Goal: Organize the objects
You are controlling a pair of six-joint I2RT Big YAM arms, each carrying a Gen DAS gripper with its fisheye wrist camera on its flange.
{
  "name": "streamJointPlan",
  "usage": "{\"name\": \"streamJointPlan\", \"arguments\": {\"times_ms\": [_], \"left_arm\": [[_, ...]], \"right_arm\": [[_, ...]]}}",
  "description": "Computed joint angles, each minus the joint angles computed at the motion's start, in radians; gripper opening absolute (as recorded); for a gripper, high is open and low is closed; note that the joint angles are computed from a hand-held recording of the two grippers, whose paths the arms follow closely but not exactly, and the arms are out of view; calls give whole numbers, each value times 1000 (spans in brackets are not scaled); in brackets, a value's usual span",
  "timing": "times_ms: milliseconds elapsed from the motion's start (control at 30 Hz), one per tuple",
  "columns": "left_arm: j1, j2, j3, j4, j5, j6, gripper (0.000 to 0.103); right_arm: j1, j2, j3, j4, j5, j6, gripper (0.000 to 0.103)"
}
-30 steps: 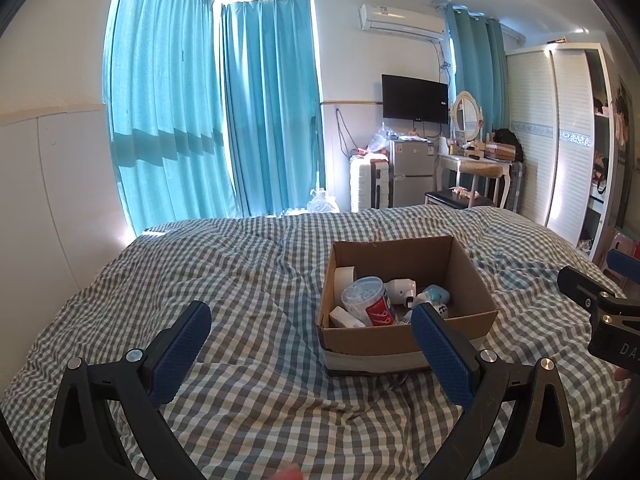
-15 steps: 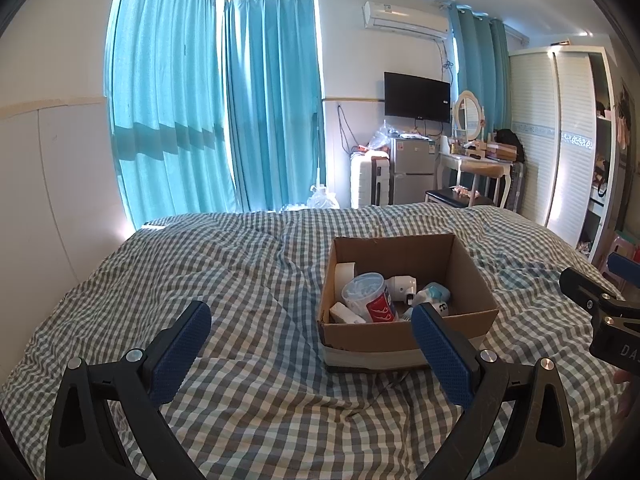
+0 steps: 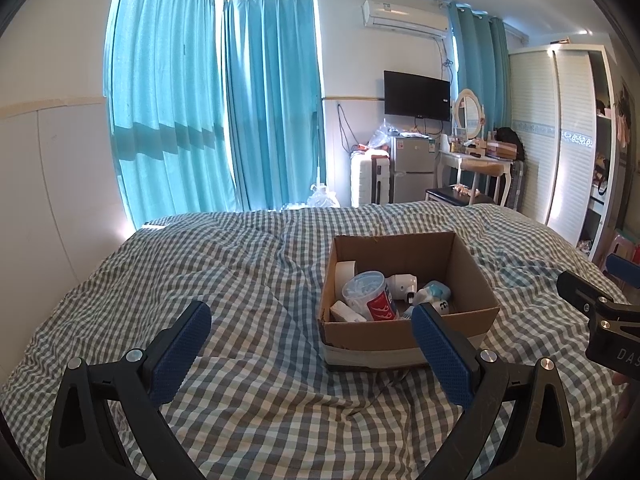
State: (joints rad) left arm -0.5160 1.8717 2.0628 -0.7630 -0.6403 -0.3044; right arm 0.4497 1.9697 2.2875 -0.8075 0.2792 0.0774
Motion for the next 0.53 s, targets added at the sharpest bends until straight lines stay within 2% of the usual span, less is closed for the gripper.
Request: {"name": "streamJointPlan", "arguments": {"times_ms": [333, 533], "left_arm": [[1, 3, 5, -13, 0, -7, 103], [-7, -12, -26, 27, -25, 18, 103]], "right_arm": [[3, 6, 8, -4, 1, -4, 101], [5, 4, 3, -2, 3, -3, 101]]}}
